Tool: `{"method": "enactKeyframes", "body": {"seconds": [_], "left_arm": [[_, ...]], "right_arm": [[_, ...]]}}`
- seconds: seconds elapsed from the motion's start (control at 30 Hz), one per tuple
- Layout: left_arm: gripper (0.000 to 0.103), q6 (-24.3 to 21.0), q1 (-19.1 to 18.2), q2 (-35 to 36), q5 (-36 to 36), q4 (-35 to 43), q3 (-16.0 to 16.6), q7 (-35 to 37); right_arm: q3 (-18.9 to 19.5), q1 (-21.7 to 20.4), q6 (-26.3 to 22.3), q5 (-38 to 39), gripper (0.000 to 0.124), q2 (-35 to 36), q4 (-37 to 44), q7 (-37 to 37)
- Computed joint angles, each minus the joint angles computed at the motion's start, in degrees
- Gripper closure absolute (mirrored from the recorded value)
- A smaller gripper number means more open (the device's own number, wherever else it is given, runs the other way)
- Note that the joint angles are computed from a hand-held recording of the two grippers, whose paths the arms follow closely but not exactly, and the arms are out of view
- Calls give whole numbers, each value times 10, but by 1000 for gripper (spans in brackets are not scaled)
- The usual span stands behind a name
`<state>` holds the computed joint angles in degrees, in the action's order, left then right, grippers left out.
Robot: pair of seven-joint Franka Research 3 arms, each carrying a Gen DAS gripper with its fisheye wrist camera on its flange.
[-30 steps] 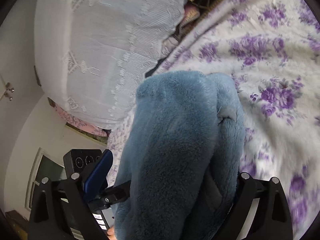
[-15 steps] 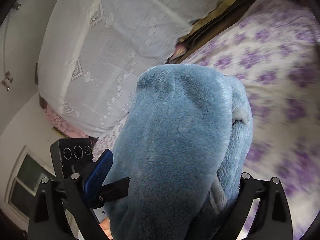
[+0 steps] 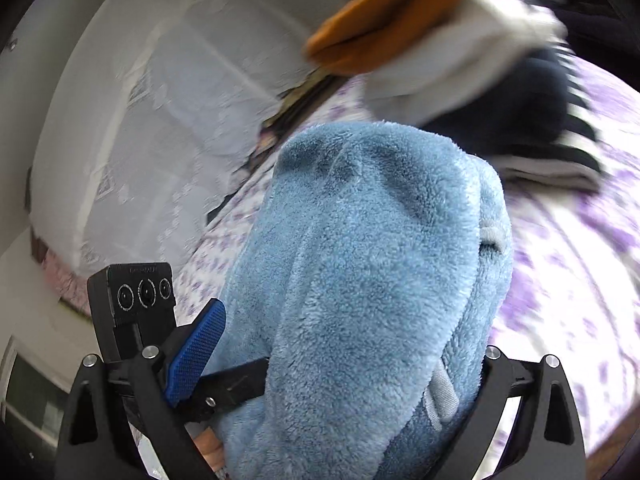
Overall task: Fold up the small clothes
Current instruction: 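Lift the blue bundle with both tools and carry it toward the clothes stack, then lower the bundle onto the bed beside the stack and open both tools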
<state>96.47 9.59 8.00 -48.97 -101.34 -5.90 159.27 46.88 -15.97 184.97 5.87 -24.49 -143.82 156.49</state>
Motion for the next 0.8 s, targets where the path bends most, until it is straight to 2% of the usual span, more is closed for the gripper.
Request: {"method": "enactKeyframes", "body": {"seconds": [0.07,0.17,0.23,0.3,0.33,0.4,0.47,0.53,0.6,0.63,0.67,0.77,0.8], "left_arm": [[8,30,-16,-21,11,-39,-9,3],[4,108,-46,-40,40,-88,-16,-3],[4,93,-50,-24,48,-72,-12,-31],[4,67,-47,-4,56,-46,-9,-59],[4,65,-45,-3,57,-44,-9,-66],[4,66,-36,-8,52,-47,-6,-76],[4,104,-30,-40,40,-76,-2,-54],[4,162,-34,-79,33,-114,3,-27],[4,228,-47,-122,34,-156,8,-13],[4,275,-55,-151,31,-185,9,-5],[4,296,-62,-164,27,-200,16,6],[4,397,-93,-217,10,-261,19,40],[4,429,-103,-225,7,-272,19,48]], "right_arm": [[-6,12,7,22,27,-26,-41,23],[-5,15,27,38,27,-11,-72,31],[19,-4,62,51,28,9,-85,27],[36,-20,37,53,27,-4,-74,2],[33,-17,28,53,26,-5,-70,-4],[-4,18,8,50,26,-9,-68,-19],[-6,22,-4,51,24,-54,-83,-4],[11,5,-53,50,24,-131,-95,29],[9,3,-143,36,24,-191,-91,53],[6,8,-187,25,24,-214,-86,60],[2,14,-221,15,24,-229,-82,64],[7,20,-378,-31,24,-249,-29,71],[4,32,-405,-41,24,-254,-25,71]]}}
